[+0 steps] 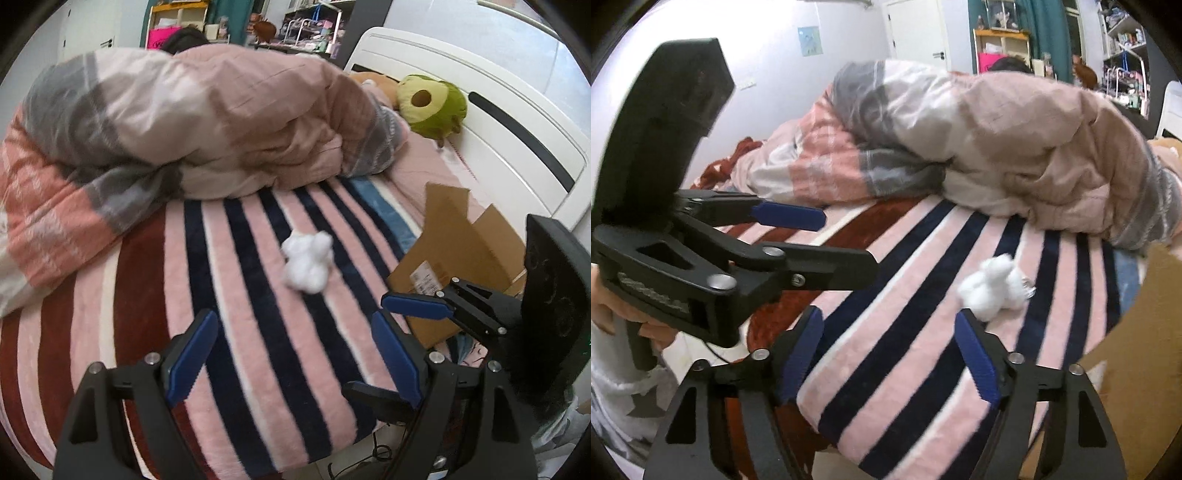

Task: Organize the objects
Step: 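Close the right gripper on the white plush bunny and lift it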

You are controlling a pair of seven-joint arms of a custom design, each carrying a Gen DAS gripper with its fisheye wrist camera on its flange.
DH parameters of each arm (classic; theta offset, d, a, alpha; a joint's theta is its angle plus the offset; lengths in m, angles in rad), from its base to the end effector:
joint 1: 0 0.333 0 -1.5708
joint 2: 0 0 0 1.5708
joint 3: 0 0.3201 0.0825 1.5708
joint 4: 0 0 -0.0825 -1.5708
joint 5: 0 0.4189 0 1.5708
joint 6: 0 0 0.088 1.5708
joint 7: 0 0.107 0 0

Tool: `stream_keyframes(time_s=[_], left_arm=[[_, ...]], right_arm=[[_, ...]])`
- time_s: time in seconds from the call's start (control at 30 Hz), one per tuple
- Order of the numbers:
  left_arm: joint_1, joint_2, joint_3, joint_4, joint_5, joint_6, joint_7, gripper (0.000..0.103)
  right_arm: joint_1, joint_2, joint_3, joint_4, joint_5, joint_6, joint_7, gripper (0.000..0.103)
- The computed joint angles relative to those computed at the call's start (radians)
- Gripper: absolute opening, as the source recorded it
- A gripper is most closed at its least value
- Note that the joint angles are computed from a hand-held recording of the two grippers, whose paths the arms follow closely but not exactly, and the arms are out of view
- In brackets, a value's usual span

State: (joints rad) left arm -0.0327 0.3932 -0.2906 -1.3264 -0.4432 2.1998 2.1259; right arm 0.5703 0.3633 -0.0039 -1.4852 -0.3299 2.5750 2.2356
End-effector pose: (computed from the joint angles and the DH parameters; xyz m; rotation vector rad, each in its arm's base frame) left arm 0.7193 -0.2117 0.5770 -1.2797 2.5959 -1.0662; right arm 0.6322 0.4090 0.5450 -1.8163 1.6193 -0.4974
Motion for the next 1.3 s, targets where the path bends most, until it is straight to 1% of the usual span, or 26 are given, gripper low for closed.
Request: stream_keyframes(time_s=[0.1,0.2,0.33,0.4,0.5,0.53,0.57,0.6,0.63,0.67,0.7,0.73,0.77,0.83,0.9,0.97,1.0,1.03,1.07,1.1,1.13,1.17,1.2,1.27,1.3], left_arm=[[0.005,0.020,0.003,0.007,0.004,-0.011,-0.002,0.083],[0.008,0.052,0.002,0.033,0.008,-0.033,-0.011,0.083],[0.009,0.088,0.000,0.064,0.023,-0.057,-0.027,0.083],[0.009,0.104,-0.001,0.080,0.031,-0.067,-0.038,0.083],[0.007,0.125,-0.001,0.101,0.046,-0.077,-0.056,0.083],[0.007,0.127,-0.002,0.103,0.049,-0.078,-0.059,0.083],[0.006,0.132,-0.002,0.107,0.054,-0.081,-0.066,0.083],[0.005,0.135,-0.002,0.110,0.059,-0.081,-0.069,0.083],[0.005,0.137,-0.003,0.111,0.062,-0.081,-0.072,0.083],[0.005,0.137,-0.003,0.111,0.065,-0.081,-0.075,0.083],[0.006,0.138,-0.005,0.111,0.064,-0.080,-0.077,0.083],[0.008,0.140,-0.007,0.113,0.061,-0.082,-0.080,0.083],[0.009,0.141,-0.008,0.114,0.061,-0.083,-0.082,0.083],[0.009,0.140,-0.007,0.111,0.064,-0.080,-0.088,0.083],[0.010,0.136,-0.007,0.103,0.065,-0.075,-0.092,0.083],[0.011,0.139,-0.008,0.108,0.065,-0.077,-0.096,0.083],[0.012,0.137,-0.008,0.104,0.065,-0.075,-0.097,0.083],[0.013,0.133,-0.008,0.099,0.064,-0.071,-0.097,0.083],[0.015,0.129,-0.008,0.093,0.062,-0.068,-0.098,0.083],[0.017,0.127,-0.007,0.091,0.060,-0.066,-0.099,0.083],[0.019,0.124,-0.007,0.087,0.058,-0.063,-0.099,0.083],[0.021,0.120,-0.006,0.082,0.057,-0.058,-0.101,0.083],[0.022,0.120,-0.005,0.082,0.056,-0.057,-0.102,0.083],[0.025,0.115,-0.004,0.076,0.054,-0.053,-0.102,0.083],[0.027,0.114,-0.003,0.075,0.053,-0.051,-0.102,0.083]], right_arm=[[0.010,0.050,-0.018,0.038,-0.014,-0.042,0.037,0.081],[0.016,0.096,-0.047,0.070,-0.030,-0.087,0.105,0.083],[-0.002,0.169,-0.063,0.132,-0.007,-0.145,0.168,0.083],[-0.022,0.193,-0.060,0.142,0.017,-0.117,0.168,0.083],[-0.033,0.221,-0.063,0.159,0.035,-0.080,0.152,0.083],[-0.039,0.231,-0.062,0.167,0.047,-0.076,0.140,0.078],[-0.040,0.235,-0.062,0.167,0.054,-0.064,0.135,0.067],[-0.040,0.241,-0.067,0.173,0.059,-0.060,0.133,0.062],[-0.037,0.237,-0.074,0.162,0.058,-0.046,0.137,0.055],[-0.037,0.228,-0.079,0.141,0.058,-0.018,0.139,0.046],[-0.038,0.214,-0.081,0.113,0.060,0.015,0.139,0.040],[-0.043,0.208,-0.079,0.096,0.068,0.040,0.136,0.028],[-0.057,0.197,-0.066,0.072,0.091,0.074,0.118,0.020],[-0.074,0.179,-0.048,0.035,0.130,0.121,0.081,0.017],[-0.074,0.166,-0.048,0.010,0.149,0.143,0.055,0.017],[-0.069,0.161,-0.053,0.004,0.162,0.143,0.041,0.017],[-0.059,0.159,-0.065,0.002,0.159,0.139,0.051,0.018],[-0.056,0.159,-0.071,0.003,0.160,0.136,0.059,0.025],[-0.057,0.162,-0.072,0.007,0.167,0.138,0.065,0.041],[-0.054,0.167,-0.078,0.013,0.169,0.141,0.076,0.050],[-0.052,0.172,-0.083,0.020,0.168,0.146,0.085,0.064],[-0.053,0.184,-0.083,0.040,0.170,0.141,0.083,0.069],[-0.050,0.199,-0.089,0.067,0.167,0.122,0.087,0.069],[-0.045,0.242,-0.102,0.139,0.154,0.074,0.093,0.075],[-0.044,0.265,-0.107,0.175,0.150,0.050,0.098,0.076]])
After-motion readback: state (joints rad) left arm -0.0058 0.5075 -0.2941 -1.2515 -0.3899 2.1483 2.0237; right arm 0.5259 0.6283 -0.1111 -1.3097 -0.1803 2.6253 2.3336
